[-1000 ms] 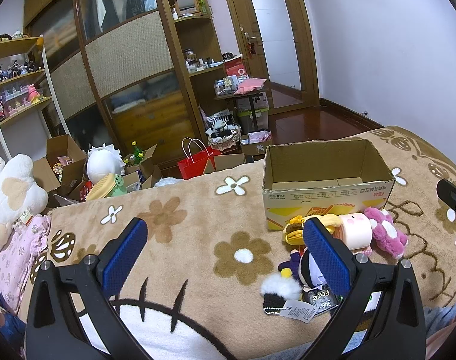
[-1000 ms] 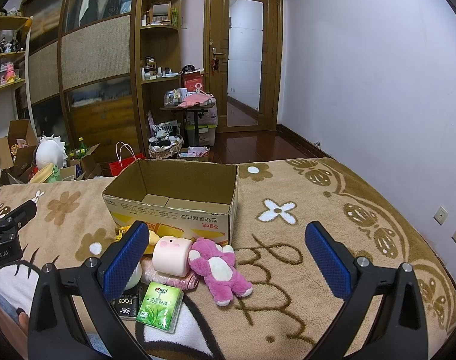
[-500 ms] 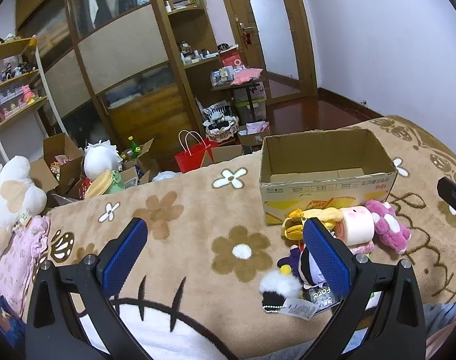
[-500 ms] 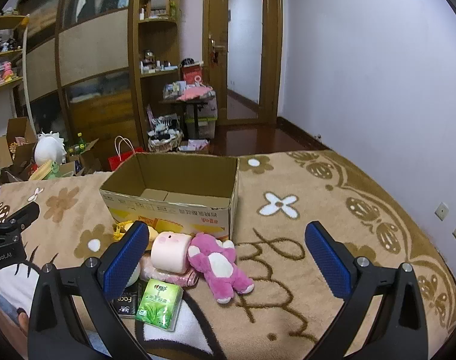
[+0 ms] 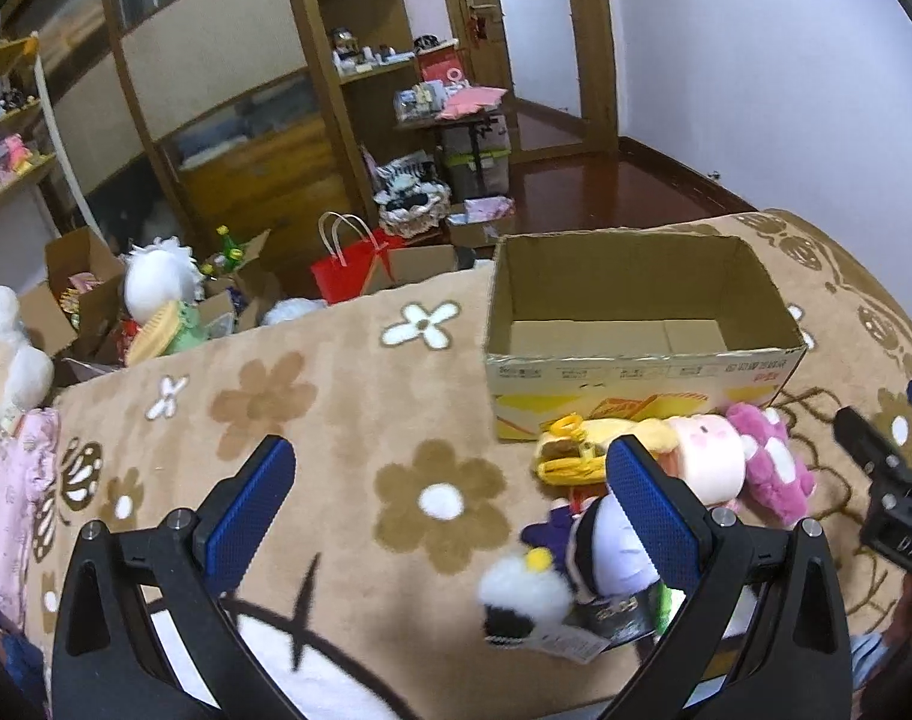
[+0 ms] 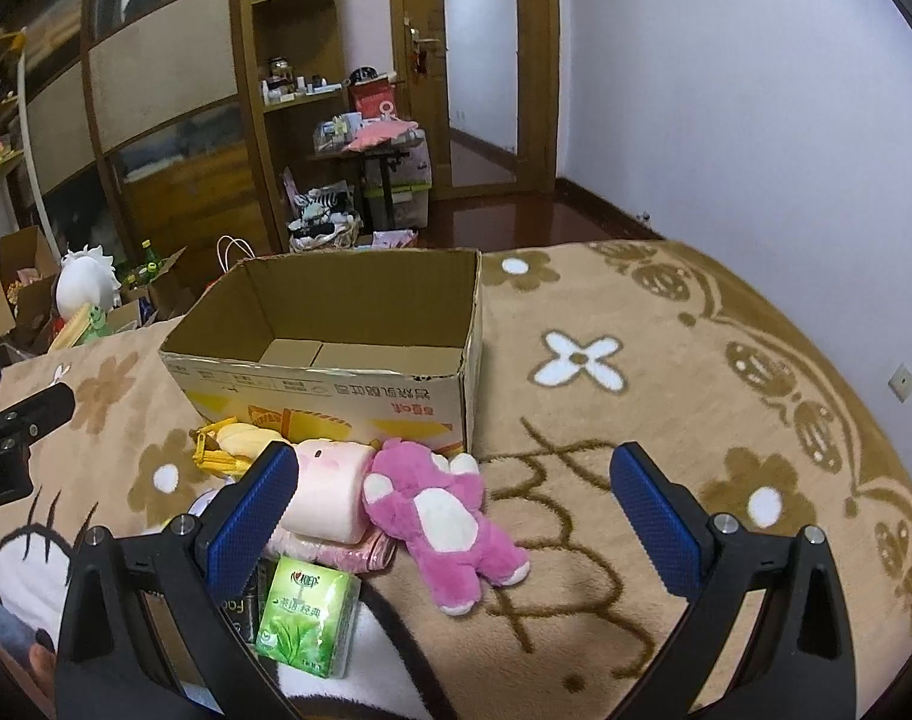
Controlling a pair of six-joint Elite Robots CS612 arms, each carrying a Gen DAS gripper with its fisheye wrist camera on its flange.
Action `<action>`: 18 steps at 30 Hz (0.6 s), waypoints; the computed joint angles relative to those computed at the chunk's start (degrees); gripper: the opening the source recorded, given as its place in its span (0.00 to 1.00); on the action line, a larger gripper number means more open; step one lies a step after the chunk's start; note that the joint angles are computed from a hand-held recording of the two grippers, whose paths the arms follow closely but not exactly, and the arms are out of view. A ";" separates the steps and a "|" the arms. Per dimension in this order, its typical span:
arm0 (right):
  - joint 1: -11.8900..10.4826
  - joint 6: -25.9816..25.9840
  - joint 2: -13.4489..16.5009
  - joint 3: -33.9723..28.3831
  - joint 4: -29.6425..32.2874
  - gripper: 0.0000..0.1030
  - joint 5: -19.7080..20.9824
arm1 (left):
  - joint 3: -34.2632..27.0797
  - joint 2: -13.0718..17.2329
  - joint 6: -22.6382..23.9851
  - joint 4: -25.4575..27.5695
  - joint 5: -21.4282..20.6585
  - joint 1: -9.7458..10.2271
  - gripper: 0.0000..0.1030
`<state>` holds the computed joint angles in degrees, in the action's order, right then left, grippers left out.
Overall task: Organize soft objects
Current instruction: 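Reach the right tool to the pink bear while the left tool reaches the white-haired doll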
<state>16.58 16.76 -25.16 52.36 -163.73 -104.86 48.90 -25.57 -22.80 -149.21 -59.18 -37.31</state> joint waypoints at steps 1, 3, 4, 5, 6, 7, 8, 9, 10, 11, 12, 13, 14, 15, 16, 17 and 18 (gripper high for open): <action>-0.05 0.35 0.48 -0.71 0.44 1.00 0.01 | -1.26 0.68 0.07 0.92 -0.20 -0.01 0.99; -0.22 1.21 1.47 -2.27 1.57 1.00 0.25 | -3.68 2.02 0.50 2.76 -0.60 0.06 0.99; -0.34 1.75 1.92 -3.00 2.27 1.00 0.49 | -4.94 2.65 0.48 3.99 -0.83 0.09 0.99; -0.48 2.34 2.48 -3.94 3.03 1.00 0.87 | -5.91 3.15 0.38 5.11 -1.27 0.16 0.99; -0.60 2.97 2.89 -4.61 3.62 1.00 1.19 | -6.92 3.73 0.18 6.08 -2.24 0.30 0.99; -0.72 3.54 3.28 -5.25 4.11 1.00 1.53 | -8.22 4.39 0.02 7.06 -2.84 0.35 0.99; -0.87 4.05 3.75 -6.00 4.55 1.00 1.93 | -9.08 4.84 -0.17 7.85 -3.56 0.45 0.99; -0.96 4.43 4.12 -6.61 4.98 1.00 2.14 | -9.98 5.33 -0.29 8.58 -4.21 0.49 0.99; -1.04 4.69 4.46 -7.19 5.45 1.00 2.33 | -10.67 5.74 -0.24 9.03 -4.66 0.52 0.99; -1.15 4.81 4.88 -7.88 5.98 1.00 2.56 | -11.12 6.05 -0.16 9.28 -4.97 0.50 0.99; -1.20 4.96 5.13 -8.37 6.63 1.00 2.71 | -11.55 6.35 0.01 9.47 -5.31 0.51 0.99; -1.26 5.04 5.39 -8.82 7.18 1.00 2.91 | -11.93 6.62 0.17 9.68 -5.87 0.53 1.00; -1.29 5.04 5.69 -9.38 8.02 1.00 3.03 | -12.49 6.96 0.24 9.98 -6.30 0.55 0.99; -1.27 5.06 6.00 -9.99 9.04 1.00 2.92 | -12.87 7.21 0.27 10.27 -7.13 0.60 0.99; -1.29 5.11 6.33 -10.69 10.22 1.00 2.98 | -13.31 7.50 0.28 10.53 -7.93 0.66 0.99; -1.32 5.18 6.67 -11.33 11.30 1.00 3.10 | -13.72 7.73 0.22 10.86 -8.75 0.72 0.99; -1.35 5.34 6.91 -11.82 12.23 1.00 3.28 | -14.24 8.04 0.23 11.27 -9.54 0.76 0.99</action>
